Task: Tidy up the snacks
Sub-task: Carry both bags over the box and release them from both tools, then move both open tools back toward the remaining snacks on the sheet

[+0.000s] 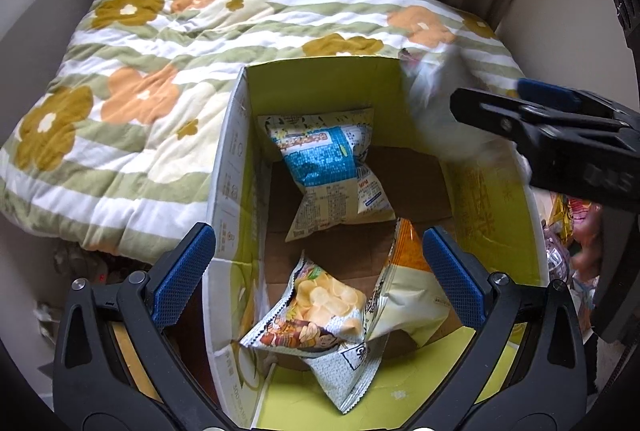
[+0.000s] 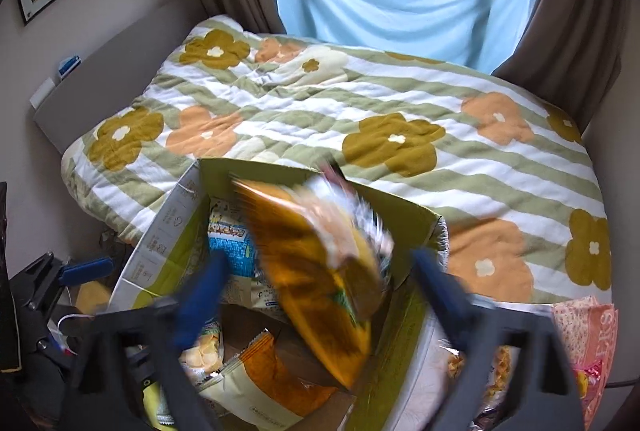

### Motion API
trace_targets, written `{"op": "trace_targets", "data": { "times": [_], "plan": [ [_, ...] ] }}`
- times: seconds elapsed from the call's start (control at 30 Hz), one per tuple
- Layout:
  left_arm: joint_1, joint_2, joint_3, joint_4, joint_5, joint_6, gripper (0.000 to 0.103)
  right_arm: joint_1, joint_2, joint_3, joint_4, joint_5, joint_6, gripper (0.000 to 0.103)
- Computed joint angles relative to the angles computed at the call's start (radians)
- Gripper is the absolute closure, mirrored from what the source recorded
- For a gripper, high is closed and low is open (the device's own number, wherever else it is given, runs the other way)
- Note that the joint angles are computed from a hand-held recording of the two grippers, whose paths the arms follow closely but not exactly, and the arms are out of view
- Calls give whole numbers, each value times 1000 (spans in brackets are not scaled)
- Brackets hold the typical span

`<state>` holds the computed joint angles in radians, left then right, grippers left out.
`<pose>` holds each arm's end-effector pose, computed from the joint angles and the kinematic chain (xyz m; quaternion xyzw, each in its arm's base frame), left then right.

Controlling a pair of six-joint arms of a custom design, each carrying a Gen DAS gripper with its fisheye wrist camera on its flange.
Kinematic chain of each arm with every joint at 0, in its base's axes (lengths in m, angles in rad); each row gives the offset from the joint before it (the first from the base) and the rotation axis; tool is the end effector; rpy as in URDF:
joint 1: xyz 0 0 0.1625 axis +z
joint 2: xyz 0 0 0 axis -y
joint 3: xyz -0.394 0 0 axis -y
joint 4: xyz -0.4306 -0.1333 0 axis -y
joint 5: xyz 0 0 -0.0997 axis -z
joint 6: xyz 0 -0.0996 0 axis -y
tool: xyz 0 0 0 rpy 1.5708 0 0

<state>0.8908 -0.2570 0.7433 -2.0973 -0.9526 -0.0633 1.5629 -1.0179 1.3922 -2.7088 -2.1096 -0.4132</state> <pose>-0.3951 -0.7924 -0.0157 0.2832 0.9094 -0.1283 0.2764 0.0764 -0.7395 0.3476 0.0829 -0.8962 0.2996 0.3166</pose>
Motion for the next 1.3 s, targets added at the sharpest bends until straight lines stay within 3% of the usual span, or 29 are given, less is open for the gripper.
{"op": "trace_targets", "data": {
  "times": [0.37, 0.57, 0.87, 1.1, 1.3],
  "plan": [
    [-5, -76, 118, -22, -15, -46, 0, 0, -95, 130, -48, 8, 8, 0],
    [-16, -98, 141, -43, -26, -34, 0, 10, -157, 187, -79, 17, 57, 0],
    [-56, -112, 157, -101, -84, 54, 0, 59, -254, 301, -211, -92, 7, 0],
    [-121, -140, 250, -160, -136, 49, 1, 50, -410, 428, -256, -129, 9, 0],
    [-196, -169, 377, -225, -131, -39, 0, -23, -607, 557, -230, -101, 9, 0]
  ]
}}
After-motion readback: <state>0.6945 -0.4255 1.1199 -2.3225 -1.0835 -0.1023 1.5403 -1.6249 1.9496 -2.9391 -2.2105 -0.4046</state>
